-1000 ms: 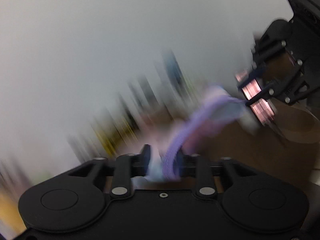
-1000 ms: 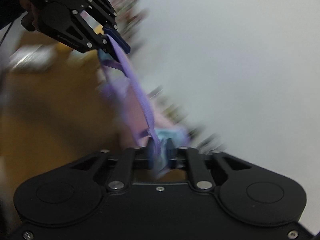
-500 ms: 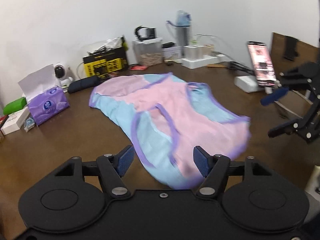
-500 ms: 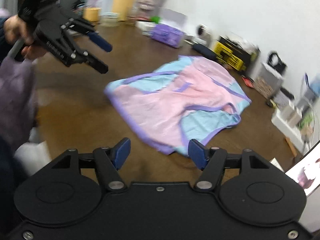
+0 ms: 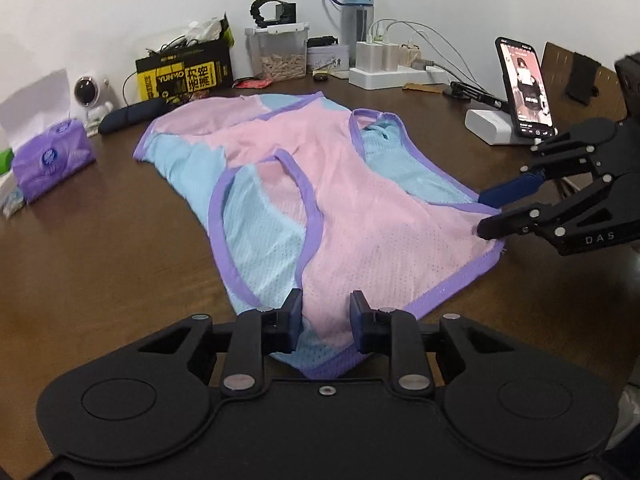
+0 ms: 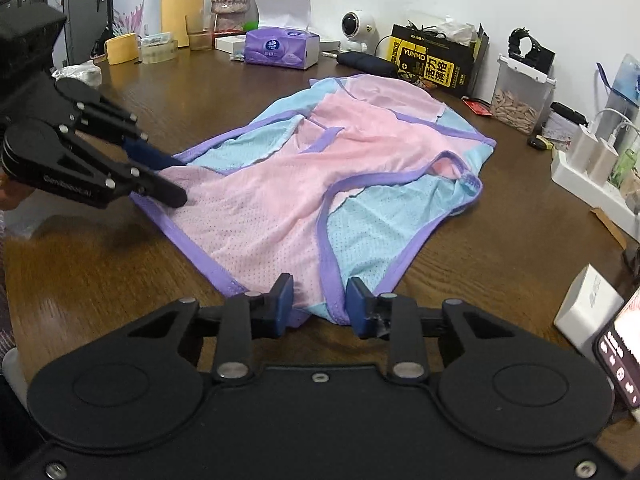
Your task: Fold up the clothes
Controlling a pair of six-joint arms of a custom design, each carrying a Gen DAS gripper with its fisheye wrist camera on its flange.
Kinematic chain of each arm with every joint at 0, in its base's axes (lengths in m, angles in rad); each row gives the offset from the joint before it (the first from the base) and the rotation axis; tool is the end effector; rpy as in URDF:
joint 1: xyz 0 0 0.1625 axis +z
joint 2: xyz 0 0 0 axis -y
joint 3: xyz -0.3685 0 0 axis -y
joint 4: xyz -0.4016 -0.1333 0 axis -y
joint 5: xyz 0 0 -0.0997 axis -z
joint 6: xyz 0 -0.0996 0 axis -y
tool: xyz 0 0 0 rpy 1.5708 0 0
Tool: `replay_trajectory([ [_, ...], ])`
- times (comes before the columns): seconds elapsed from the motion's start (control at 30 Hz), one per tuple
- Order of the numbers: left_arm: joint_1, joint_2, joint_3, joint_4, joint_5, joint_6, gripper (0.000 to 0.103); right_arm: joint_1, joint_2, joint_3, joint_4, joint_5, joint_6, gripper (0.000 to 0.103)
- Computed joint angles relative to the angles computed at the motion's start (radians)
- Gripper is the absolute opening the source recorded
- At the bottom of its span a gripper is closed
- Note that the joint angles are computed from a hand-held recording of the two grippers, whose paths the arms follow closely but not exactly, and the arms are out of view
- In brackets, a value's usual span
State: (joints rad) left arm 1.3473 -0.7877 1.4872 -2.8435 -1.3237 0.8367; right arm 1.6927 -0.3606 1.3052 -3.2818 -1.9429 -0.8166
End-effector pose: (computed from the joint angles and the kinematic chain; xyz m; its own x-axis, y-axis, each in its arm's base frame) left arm -0.0022 -0.7208 0.1380 -0.5149 0.6656 -0.5403 0.8486 0.4853 -0.2107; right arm 0.1835 -0.6992 -0.0306 -0.5903 -0.4273 0.6848 -0.7562 0.5895 -0.2840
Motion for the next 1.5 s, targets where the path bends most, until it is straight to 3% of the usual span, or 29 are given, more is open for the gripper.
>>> replay_trajectory([
  [0.3, 0.009, -0.101, 0.14, -0.023, -0.012, 0.042, 0.029, 0.013, -0.051, 0.154, -0.116, 0.005, 0.021, 0.036],
  [0.4, 0.008, -0.112, 0.135, -0.091, -0.05, 0.048, 0.049, 0.026, -0.082, 0.203, -0.19, 0.025, -0.004, 0.04],
  [0.47, 0.005, -0.055, 0.055, -0.155, -0.028, 0.059, 0.052, 0.023, -0.104, 0.222, -0.205, 0.06, 0.002, 0.054],
  [0.5, 0.004, -0.018, 0.005, -0.148, -0.011, 0.065, 0.052, 0.018, -0.107, 0.212, -0.211, 0.073, 0.01, 0.054],
  [0.6, 0.004, 0.089, -0.15, -0.105, 0.027, 0.085, 0.052, 0.015, -0.036, 0.07, -0.195, -0.01, 0.016, 0.054],
  [0.7, 0.01, 0.195, -0.327, -0.001, 0.067, 0.092, 0.052, 0.008, 0.013, -0.041, -0.129, -0.035, 0.03, 0.054],
  [0.73, 0.012, 0.223, -0.366, 0.014, 0.073, 0.108, 0.049, 0.005, 0.04, -0.104, -0.098, -0.055, 0.028, 0.054],
  [0.77, 0.014, 0.256, -0.411, 0.026, 0.081, 0.128, 0.019, 0.003, 0.066, -0.163, -0.071, -0.073, 0.025, 0.054],
  [0.8, 0.017, 0.279, -0.443, 0.017, 0.09, 0.129, 0.003, 0.002, 0.076, -0.182, -0.065, -0.08, 0.023, 0.054],
  [0.83, 0.018, 0.29, -0.459, 0.014, 0.095, 0.118, 0.0, -0.002, 0.096, -0.229, -0.035, -0.085, 0.024, 0.054],
  [0.93, 0.038, 0.309, -0.522, 0.021, 0.077, 0.031, 0.0, -0.013, 0.161, -0.378, 0.057, -0.098, 0.024, 0.054],
  [1.1, 0.057, 0.322, -0.562, -0.044, 0.105, -0.069, 0.0, -0.028, 0.232, -0.516, 0.149, -0.101, 0.009, 0.053],
  [1.2, 0.061, 0.28, -0.514, -0.001, 0.043, -0.071, 0.005, -0.029, 0.261, -0.563, 0.179, -0.096, 0.008, 0.053],
  [1.33, 0.053, 0.281, -0.511, 0.068, 0.009, 0.0, 0.04, -0.026, 0.27, -0.569, 0.193, -0.096, 0.008, 0.053],
  [1.4, 0.043, 0.304, -0.523, 0.079, 0.037, 0.042, 0.039, -0.025, 0.275, -0.574, 0.2, -0.1, 0.015, 0.053],
  [1.47, 0.041, 0.316, -0.537, 0.104, 0.05, 0.029, 0.005, -0.026, 0.275, -0.572, 0.198, -0.1, 0.021, 0.053],
  [1.5, 0.041, 0.318, -0.542, 0.114, 0.047, 0.013, 0.005, -0.026, 0.273, -0.571, 0.198, -0.1, 0.024, 0.053],
])
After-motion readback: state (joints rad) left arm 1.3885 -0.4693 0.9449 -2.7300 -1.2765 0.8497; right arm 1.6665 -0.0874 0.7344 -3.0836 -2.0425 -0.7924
